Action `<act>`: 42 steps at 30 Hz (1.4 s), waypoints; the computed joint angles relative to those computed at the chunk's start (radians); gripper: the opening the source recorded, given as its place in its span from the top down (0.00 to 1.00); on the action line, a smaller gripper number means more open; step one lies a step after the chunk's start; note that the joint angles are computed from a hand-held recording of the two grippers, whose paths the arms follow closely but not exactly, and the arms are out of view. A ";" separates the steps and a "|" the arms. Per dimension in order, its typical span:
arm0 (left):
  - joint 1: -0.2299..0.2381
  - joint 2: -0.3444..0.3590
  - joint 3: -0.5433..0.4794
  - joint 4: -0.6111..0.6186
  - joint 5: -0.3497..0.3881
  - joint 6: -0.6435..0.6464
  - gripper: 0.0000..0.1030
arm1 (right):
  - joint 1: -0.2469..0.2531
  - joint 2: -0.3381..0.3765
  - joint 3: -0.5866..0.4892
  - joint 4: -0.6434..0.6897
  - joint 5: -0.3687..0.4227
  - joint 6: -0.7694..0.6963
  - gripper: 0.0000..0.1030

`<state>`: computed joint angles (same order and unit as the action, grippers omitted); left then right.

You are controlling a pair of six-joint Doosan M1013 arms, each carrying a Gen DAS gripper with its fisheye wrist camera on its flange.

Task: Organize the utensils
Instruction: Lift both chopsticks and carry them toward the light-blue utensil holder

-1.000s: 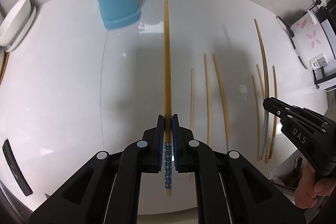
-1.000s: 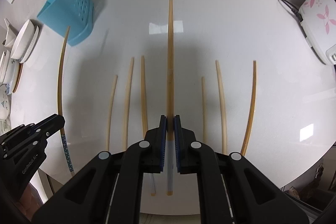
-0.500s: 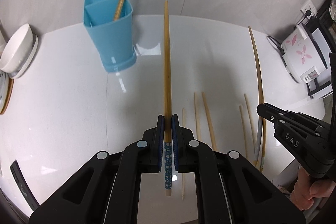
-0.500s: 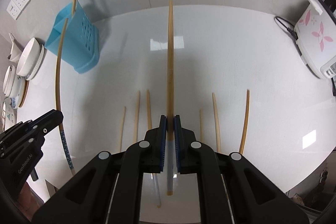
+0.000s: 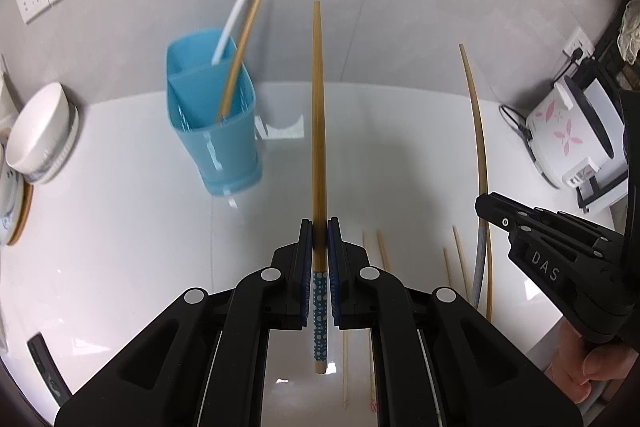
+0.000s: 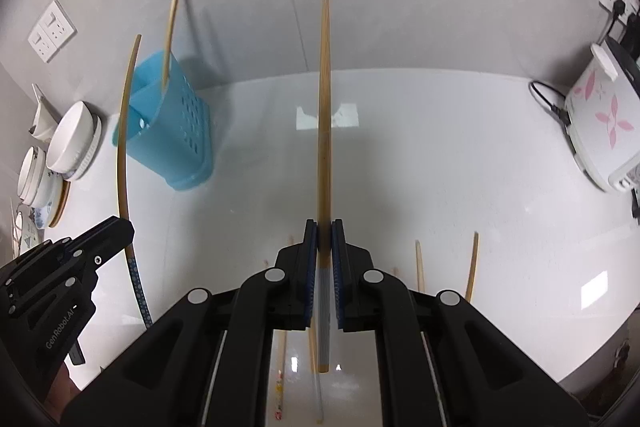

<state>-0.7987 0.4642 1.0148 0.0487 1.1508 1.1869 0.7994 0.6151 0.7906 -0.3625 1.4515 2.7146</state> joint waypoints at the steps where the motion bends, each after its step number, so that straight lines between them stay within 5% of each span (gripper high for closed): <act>1: 0.002 0.001 -0.005 0.002 -0.005 0.000 0.93 | -0.001 0.003 -0.008 -0.005 -0.001 -0.004 0.94; 21: 0.056 0.034 -0.112 0.059 -0.126 -0.008 0.93 | -0.023 0.114 -0.232 -0.099 -0.031 -0.096 0.94; 29: 0.092 0.043 -0.129 0.047 -0.225 0.000 0.93 | -0.035 0.154 -0.311 -0.113 -0.060 -0.132 0.94; 42: 0.106 0.041 -0.035 0.122 -0.486 -0.007 0.93 | -0.054 0.150 -0.277 -0.110 -0.176 -0.115 0.94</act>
<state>-0.6926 0.5049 0.9793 0.1711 0.6650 1.1799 0.7454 0.7655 0.5136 -0.4722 1.2754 2.5991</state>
